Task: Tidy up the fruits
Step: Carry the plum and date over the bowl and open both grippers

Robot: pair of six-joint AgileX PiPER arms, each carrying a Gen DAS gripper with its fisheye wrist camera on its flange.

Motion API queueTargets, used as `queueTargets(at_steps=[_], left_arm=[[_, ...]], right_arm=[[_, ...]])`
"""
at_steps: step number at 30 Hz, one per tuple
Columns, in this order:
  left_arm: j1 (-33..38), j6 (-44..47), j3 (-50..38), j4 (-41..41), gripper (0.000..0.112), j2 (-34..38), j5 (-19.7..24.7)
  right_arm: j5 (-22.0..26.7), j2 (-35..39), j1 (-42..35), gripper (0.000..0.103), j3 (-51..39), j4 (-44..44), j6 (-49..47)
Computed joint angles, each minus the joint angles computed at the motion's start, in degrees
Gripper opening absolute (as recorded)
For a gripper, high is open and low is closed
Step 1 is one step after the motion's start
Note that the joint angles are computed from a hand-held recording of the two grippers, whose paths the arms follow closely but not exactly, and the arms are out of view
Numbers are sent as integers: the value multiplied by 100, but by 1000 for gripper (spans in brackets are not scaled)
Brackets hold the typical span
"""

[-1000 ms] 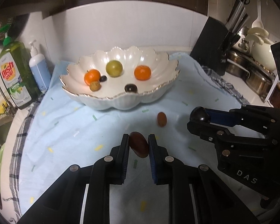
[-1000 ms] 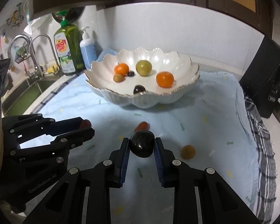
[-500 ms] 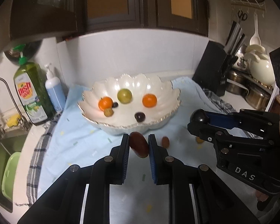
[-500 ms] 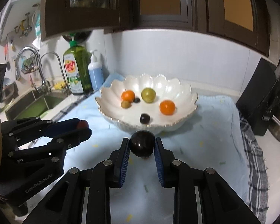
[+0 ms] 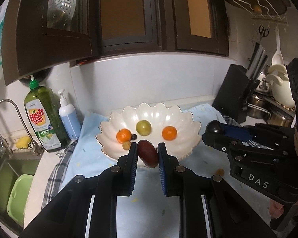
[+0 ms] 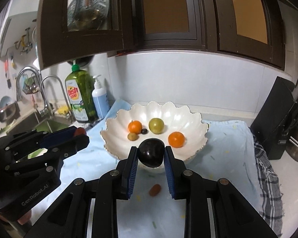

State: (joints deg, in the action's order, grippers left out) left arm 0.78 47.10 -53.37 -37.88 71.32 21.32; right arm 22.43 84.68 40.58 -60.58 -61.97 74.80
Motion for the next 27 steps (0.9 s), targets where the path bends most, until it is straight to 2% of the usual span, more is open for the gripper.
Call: queueTargets(at_steps=[4,9,14,16,20,25,27], left_arm=[[36,-67,-286,38,21,251,31],[81,-117,-707,63,21,664,125],[77,-692,-1230,510,21,1176,244],[48,-929,-1452,758,21,1386,269],[11,-1345,-1860,1201,21,1776,339],[48,-1466,-2434,1291,21,2312,700],[11,-1750,-2728,1560,21,2581,895]], right_arm=[[-126,235,-190,28,-285,328,-380],[-154,599,-432,28,-784,1139,-1315],[-134,1007,-625,28,-1339,1919,-2186],[-117,1203,-720,28,-1607,2480,-2768],[146,1669,-827,28,-2194,3070,-3474],[411,2126,-1004,28,-2806,3939,-4358],[469,2262,-1068,28,-2972,4179,-4602]])
